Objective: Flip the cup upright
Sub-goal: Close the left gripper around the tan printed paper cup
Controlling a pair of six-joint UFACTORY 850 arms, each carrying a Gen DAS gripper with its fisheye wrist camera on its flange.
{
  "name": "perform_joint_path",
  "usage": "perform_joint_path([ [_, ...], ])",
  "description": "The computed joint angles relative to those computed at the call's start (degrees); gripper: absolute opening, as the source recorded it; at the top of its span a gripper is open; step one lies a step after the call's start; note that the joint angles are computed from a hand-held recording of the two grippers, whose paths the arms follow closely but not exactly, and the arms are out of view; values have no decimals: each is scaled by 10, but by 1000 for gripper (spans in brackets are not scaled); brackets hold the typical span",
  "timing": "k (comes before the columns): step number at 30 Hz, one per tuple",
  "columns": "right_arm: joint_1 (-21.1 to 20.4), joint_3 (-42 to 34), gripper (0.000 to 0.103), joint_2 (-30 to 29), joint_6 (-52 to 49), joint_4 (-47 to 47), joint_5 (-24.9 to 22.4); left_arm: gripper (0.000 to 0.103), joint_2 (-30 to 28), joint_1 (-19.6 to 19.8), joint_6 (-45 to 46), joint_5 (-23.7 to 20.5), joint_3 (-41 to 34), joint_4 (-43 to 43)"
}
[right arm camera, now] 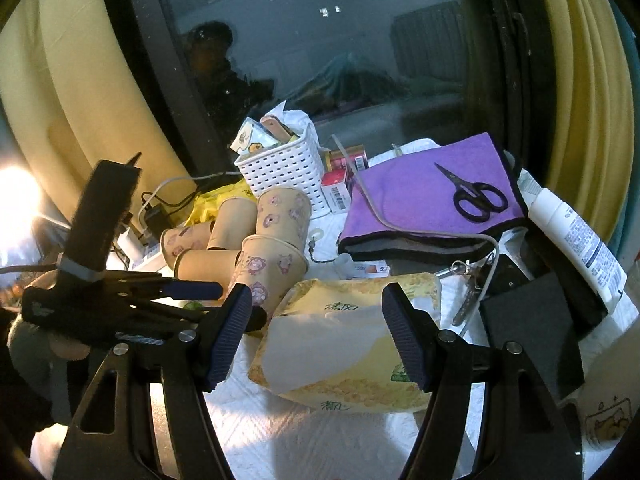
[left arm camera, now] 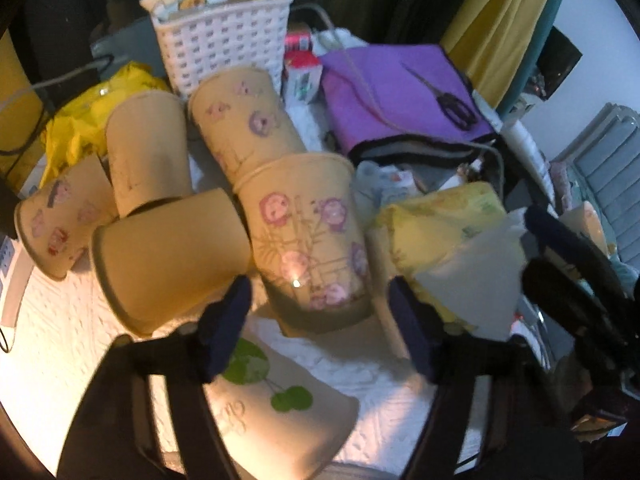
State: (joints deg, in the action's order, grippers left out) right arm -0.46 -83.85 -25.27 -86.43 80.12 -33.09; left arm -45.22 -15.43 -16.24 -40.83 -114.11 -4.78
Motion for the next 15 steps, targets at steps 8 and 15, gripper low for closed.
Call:
perform_joint_path([
  [8, 2, -5, 71, -4, 8, -14, -4, 62, -5, 2, 8, 5, -2, -10],
  [15, 3, 5, 71, 10, 7, -18, 1, 61, 22, 0, 18, 41, 34, -11],
])
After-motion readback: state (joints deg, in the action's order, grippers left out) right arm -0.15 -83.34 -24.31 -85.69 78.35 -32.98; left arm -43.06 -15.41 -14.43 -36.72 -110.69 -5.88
